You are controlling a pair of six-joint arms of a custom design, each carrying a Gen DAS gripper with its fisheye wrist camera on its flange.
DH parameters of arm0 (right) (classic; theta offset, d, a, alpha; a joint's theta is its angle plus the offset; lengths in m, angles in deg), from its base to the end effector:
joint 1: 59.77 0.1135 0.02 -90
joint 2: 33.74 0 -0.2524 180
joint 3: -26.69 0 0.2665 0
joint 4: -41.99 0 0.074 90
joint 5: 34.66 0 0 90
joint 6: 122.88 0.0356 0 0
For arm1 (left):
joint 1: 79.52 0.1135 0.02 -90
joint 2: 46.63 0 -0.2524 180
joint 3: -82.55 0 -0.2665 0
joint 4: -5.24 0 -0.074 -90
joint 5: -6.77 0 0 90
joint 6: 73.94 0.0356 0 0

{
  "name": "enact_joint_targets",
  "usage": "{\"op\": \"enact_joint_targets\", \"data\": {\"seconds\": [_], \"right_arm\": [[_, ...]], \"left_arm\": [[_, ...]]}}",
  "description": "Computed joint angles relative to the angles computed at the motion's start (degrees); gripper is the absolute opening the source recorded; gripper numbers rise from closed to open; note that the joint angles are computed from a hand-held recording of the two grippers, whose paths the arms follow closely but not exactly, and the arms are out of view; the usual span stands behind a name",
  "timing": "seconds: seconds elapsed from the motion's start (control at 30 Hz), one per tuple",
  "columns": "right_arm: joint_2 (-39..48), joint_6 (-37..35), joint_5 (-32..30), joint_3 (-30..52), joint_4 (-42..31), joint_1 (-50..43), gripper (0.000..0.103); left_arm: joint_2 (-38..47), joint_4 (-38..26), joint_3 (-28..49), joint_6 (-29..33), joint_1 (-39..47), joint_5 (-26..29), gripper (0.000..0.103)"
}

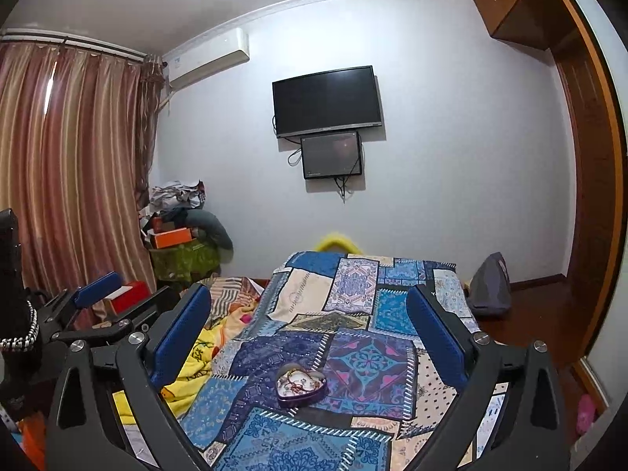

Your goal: Organize jewelry

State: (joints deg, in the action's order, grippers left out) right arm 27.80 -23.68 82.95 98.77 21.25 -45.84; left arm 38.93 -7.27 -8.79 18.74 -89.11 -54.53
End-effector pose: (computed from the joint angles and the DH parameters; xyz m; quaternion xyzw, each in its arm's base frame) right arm 0.2618 0.0479 0.3655 0.1222 0.7507 -0.0545 0.6470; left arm 0.3624 -0.0786 0.3624 0.2383 0.7176 -0.2265 0.6140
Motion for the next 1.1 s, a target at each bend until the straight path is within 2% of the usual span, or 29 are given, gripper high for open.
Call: {"op": "enact_joint_targets", "data": {"seconds": [1.1], "right_arm": [[0.8, 0.4, 0.6, 2.3, -4.2, 0.3, 0.099]], "left_arm": [[1.2, -0.7, 0.9, -0.5, 0.2, -1.4, 0.103]]}}
